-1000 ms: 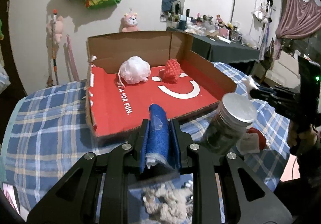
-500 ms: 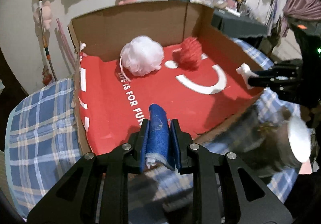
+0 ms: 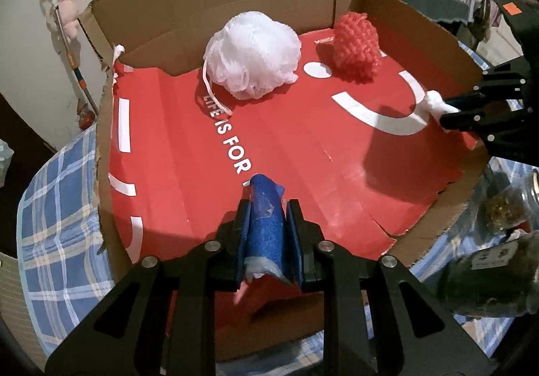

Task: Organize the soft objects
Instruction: 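Lower the blue cloth and white roll with both tools over the box, then open the left tool to drop the blue cloth while the right tool releases the white roll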

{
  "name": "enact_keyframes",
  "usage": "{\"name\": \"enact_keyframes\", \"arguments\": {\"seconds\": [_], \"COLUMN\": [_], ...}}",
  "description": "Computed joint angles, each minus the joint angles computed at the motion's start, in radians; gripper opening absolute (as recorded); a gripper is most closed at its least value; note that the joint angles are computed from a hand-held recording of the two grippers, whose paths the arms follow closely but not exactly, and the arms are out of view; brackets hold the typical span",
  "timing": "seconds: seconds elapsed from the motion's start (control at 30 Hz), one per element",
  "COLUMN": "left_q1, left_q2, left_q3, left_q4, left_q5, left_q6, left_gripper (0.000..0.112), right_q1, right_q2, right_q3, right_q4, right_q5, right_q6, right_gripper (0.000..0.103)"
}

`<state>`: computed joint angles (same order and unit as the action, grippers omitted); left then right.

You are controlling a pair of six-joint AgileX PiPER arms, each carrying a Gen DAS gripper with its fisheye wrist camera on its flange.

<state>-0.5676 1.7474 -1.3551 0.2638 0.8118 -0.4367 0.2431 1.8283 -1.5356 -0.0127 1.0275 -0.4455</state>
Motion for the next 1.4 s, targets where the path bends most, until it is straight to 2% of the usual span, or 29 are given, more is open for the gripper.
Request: {"name": "enact_keyframes", "arguments": {"seconds": [0.63,1.03,1.4], "left_q1": [0.025,0.057,0.042], "left_q2": [0.017,-0.001,-0.030], "left_q3": [0.002,0.015,0.012], "left_q4": [-0.048,-0.116,-0.100], "left_q5": [-0.020,-0.031,-0.019], "left_q6": [0.039,0.071,0.021], "left_gripper": [0.020,0.021,0.021], "right_q1": [0.016,0.028,0.017], "right_q2": [0.028,-0.006,-0.085], "right_q3": [-0.002,0.010,0.037], "right_q4": [-0.054,-0.056,-0.034], "right_q5": [-0.012,-0.017,-0.018], "right_q6": [0.023,0.012,0.006], "right_gripper": [0.028,0.046,0.048]}}
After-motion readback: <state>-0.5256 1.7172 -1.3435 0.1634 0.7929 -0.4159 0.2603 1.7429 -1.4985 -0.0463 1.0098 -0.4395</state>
